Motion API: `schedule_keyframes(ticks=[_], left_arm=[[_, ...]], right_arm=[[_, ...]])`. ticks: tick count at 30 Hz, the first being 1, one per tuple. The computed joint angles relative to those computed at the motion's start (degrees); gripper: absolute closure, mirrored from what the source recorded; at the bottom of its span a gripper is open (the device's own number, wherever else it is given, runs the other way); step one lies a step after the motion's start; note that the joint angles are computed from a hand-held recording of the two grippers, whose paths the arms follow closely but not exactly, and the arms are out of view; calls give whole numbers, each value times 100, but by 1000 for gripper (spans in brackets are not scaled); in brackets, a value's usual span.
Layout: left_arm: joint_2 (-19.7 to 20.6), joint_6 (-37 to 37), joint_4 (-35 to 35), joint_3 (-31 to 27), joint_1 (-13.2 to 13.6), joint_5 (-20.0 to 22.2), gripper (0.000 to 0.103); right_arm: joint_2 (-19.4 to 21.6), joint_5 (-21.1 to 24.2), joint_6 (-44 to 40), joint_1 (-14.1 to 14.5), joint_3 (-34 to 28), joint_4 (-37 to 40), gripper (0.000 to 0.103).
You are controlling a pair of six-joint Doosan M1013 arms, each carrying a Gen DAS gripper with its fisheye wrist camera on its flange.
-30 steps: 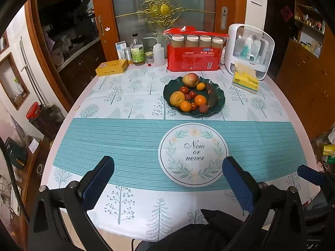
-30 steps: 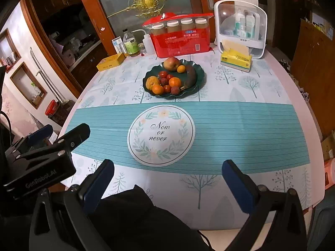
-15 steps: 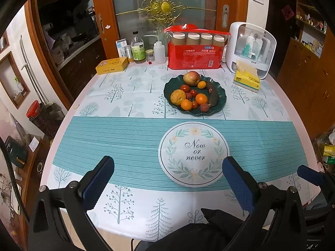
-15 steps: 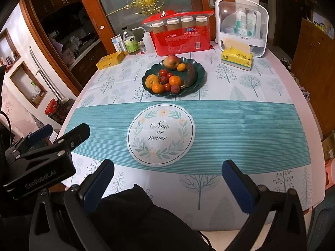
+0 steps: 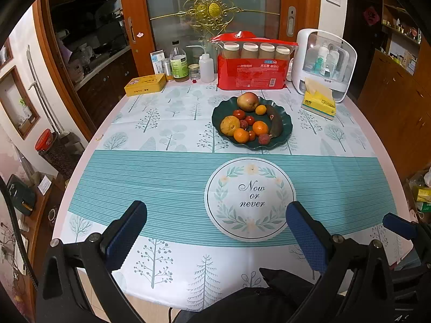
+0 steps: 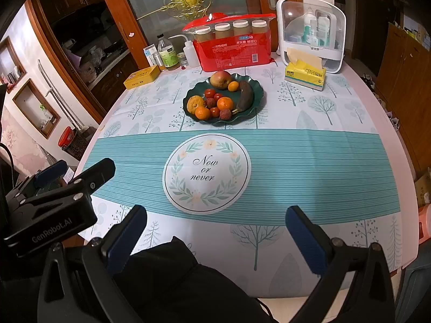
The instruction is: Organize fruits
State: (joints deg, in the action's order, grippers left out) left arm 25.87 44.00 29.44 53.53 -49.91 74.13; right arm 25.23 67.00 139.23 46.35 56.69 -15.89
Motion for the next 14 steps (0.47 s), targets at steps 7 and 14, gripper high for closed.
schedule_keyframes(ticks=[7, 14], left_arm=[[7, 11, -10, -18, 2, 11, 1], [13, 8, -6, -29, -1, 17, 1]], right_arm=[[3, 12, -5, -3, -11, 8, 0], [0, 3, -5, -4, 4, 12, 0]])
